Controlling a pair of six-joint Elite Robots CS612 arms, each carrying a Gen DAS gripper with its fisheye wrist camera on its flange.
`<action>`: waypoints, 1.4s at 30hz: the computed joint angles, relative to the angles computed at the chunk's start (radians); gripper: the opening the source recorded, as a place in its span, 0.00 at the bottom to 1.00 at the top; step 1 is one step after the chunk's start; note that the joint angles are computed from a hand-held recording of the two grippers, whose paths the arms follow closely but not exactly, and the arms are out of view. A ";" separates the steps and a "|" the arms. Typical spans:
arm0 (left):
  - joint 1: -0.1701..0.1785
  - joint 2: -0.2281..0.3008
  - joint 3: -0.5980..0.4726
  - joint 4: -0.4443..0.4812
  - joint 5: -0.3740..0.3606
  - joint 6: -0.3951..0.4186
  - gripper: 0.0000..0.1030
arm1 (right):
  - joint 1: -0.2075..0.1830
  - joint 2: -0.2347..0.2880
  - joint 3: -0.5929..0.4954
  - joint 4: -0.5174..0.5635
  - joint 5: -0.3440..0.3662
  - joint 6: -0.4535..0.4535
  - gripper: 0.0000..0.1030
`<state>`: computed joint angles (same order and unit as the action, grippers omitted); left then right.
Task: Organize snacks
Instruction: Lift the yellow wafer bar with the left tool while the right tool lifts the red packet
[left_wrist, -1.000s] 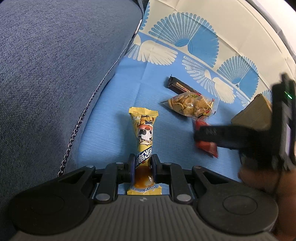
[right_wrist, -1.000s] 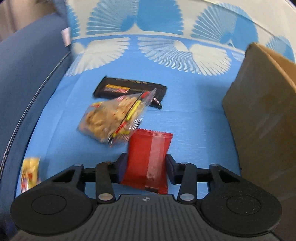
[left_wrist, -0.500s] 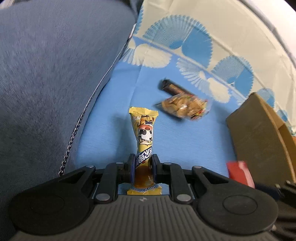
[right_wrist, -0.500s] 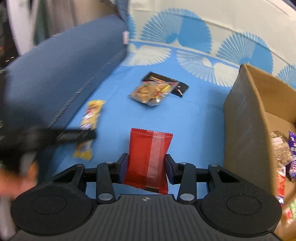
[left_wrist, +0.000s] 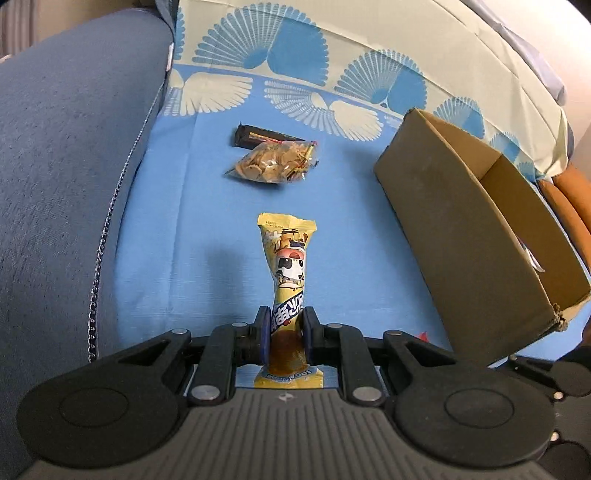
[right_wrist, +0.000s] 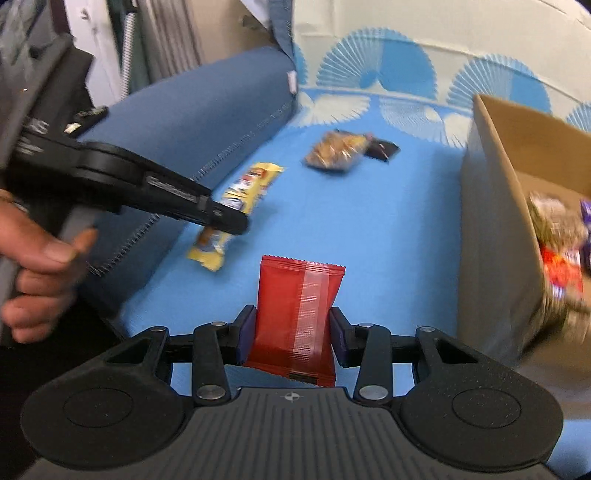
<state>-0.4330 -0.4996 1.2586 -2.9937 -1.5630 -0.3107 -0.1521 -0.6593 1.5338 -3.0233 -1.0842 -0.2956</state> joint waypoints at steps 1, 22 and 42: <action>0.000 0.001 -0.001 0.008 0.000 -0.008 0.18 | 0.000 0.003 0.002 -0.007 -0.008 0.006 0.42; 0.001 0.036 -0.099 0.252 -0.042 0.050 0.19 | 0.013 0.025 -0.031 0.098 -0.088 -0.025 0.47; -0.001 0.032 -0.092 0.249 -0.037 0.068 0.23 | 0.015 0.027 -0.029 0.093 -0.126 -0.001 0.46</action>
<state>-0.4343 -0.4677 1.1668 -2.7444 -1.6001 -0.2430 -0.1374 -0.6320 1.5049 -2.9302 -1.2106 -0.2964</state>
